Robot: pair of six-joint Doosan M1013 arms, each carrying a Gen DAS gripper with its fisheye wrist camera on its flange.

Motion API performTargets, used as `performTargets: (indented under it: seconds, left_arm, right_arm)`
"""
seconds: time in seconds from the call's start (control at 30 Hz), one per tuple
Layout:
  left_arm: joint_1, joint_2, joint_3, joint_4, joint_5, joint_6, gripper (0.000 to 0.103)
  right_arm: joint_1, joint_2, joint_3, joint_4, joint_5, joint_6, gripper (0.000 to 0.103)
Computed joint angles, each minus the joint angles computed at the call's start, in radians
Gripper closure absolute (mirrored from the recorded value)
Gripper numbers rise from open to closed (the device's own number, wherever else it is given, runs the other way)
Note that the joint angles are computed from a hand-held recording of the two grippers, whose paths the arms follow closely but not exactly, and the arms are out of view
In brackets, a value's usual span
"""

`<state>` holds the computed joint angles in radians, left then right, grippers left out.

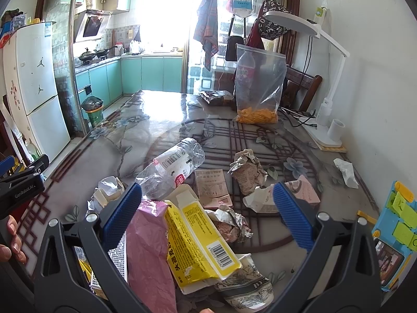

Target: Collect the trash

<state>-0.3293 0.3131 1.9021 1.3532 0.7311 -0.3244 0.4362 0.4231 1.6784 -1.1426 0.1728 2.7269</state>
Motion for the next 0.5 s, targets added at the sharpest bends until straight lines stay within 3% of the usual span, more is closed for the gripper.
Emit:
performTargets:
  seconds: [0.5]
  left_arm:
    - [0.002, -0.003, 0.001, -0.001, -0.001, -0.003, 0.008]
  right_arm:
    - [0.000, -0.001, 0.001, -0.049, 0.000, 0.045, 0.003]
